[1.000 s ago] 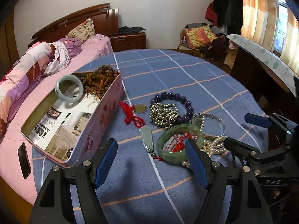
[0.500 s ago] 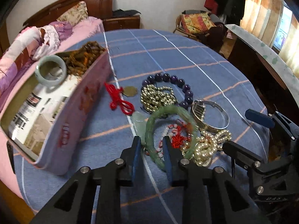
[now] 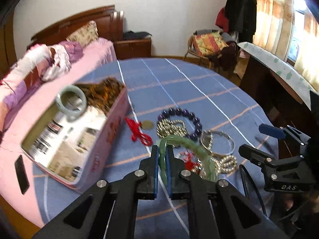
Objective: Organize jewelry
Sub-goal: 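Grasp and lift the silver bangle with the right tool while the left tool holds the green bangle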
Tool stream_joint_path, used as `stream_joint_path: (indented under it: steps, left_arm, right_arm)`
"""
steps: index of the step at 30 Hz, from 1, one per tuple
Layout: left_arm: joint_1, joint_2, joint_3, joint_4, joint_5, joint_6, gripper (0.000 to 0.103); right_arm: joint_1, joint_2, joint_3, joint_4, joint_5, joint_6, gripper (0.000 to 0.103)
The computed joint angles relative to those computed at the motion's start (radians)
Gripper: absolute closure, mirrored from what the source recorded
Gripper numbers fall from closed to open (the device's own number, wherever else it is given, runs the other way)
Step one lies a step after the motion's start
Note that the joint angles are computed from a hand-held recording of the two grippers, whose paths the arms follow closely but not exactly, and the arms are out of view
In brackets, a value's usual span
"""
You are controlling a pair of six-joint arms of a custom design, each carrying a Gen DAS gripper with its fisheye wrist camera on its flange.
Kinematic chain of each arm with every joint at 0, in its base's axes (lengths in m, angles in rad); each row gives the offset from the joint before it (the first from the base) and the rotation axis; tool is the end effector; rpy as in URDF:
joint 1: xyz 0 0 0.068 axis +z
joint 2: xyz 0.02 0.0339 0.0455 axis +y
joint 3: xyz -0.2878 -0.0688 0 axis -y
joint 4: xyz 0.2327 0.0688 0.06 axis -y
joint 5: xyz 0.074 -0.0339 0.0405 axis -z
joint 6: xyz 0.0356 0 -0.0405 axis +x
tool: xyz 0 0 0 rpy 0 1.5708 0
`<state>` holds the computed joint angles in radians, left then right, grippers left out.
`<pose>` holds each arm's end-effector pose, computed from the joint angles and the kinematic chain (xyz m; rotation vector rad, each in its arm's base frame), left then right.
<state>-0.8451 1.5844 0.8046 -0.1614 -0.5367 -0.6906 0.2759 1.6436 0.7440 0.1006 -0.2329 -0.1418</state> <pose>0.2082 -0.2072 0.1958 -0.0282 2.3395 -0.0661 0.2945 0.0919 0.1778 -0.6005 2.2909 0.3405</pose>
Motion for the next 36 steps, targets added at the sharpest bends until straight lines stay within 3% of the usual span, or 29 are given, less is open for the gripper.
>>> stream_joint_path:
  steps: [1,6,14,25,26,30,36]
  left_arm:
    - [-0.001,-0.002,0.001,-0.004,-0.016,-0.002,0.098]
    - [0.036,0.012,0.002,0.001,-0.012,0.023,0.098]
    - [0.053,0.041,0.003,0.018,0.006,0.039,0.098]
    - [0.041,0.042,0.001,0.019,0.007,0.033,0.098]
    - [0.041,0.044,0.002,0.018,0.009,0.032,0.098]
    - [0.036,0.043,0.002,0.015,0.011,0.027,0.098]
    - [0.035,0.007,-0.007,0.002,-0.005,0.017,0.098]
  right_arm:
    - [-0.002,0.009,0.010,-0.005,0.003,0.000,0.015]
    - [0.019,0.092,0.096,-0.078,0.021,-0.010,0.042]
    - [0.040,0.167,0.177,-0.144,0.041,-0.032,0.059]
    - [0.059,0.196,0.215,-0.148,0.076,-0.085,0.066]
    - [0.063,0.200,0.224,-0.155,0.076,-0.090,0.068]
    - [0.082,0.200,0.231,-0.169,0.070,-0.142,0.094]
    - [0.053,0.167,0.193,-0.139,0.026,-0.108,0.095]
